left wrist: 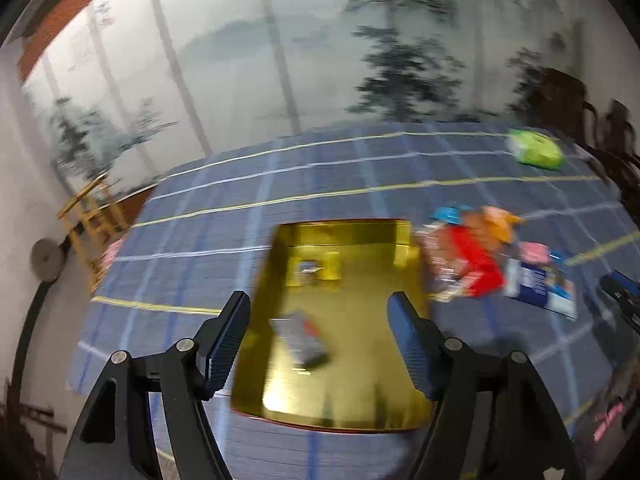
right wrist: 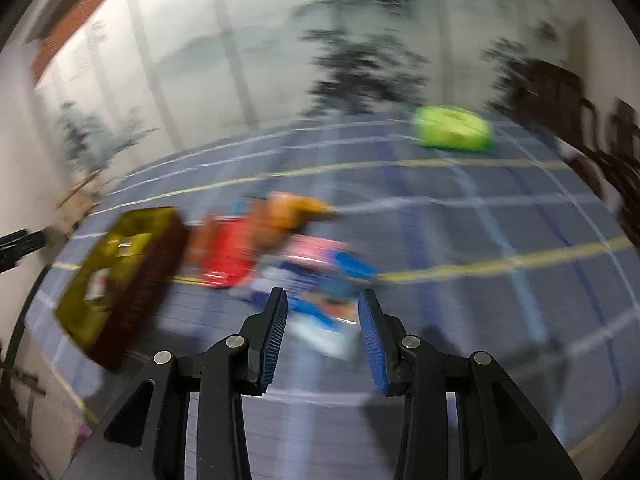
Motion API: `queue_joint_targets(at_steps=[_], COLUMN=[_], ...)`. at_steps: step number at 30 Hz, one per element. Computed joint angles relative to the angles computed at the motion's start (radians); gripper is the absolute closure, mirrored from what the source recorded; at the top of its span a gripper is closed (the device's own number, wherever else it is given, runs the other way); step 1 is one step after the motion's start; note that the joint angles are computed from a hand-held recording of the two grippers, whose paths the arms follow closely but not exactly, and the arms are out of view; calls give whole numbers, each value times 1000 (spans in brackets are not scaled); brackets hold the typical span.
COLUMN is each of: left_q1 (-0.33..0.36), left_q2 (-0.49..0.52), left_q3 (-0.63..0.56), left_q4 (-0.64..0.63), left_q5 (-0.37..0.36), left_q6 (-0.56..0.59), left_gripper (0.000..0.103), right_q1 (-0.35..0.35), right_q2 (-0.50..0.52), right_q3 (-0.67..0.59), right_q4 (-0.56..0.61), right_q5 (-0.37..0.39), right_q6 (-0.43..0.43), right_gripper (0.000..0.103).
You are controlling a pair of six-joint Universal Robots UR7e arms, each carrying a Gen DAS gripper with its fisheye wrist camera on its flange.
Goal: Organize snacks
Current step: 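Grasp the blue-wrapped round candy with the right tool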
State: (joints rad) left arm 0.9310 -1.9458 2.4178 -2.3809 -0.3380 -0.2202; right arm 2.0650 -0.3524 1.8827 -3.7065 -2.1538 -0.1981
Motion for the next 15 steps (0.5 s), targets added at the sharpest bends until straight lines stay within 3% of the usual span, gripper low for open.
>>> queue_joint_targets(at_steps=[5,8,10,13,15], left_q1=[-37,-5,14,28,34], left_q2=[69,137,184,264,291], left_q3=[-3,-41,-56,-72,-78], left_q4=[-8,-17,-30,-52,-61], left_q5=[-160,-319,-384,-393,-402], left_q6=[31,44,38,6,-5], left_gripper=[34,34,34,34,34], right_q1=[-83,-124,-147,-175,-199], right_q2=[-18,-20,-23,-42,-70], right_q3=[49,57,59,81,114], right_q4=[-85,-110,-104,-85,-61], right_q5=[-68,-65,-59,8,126], right_q6=[-63,-89,-100,-88,-82], right_gripper=[64,64,64,64,64])
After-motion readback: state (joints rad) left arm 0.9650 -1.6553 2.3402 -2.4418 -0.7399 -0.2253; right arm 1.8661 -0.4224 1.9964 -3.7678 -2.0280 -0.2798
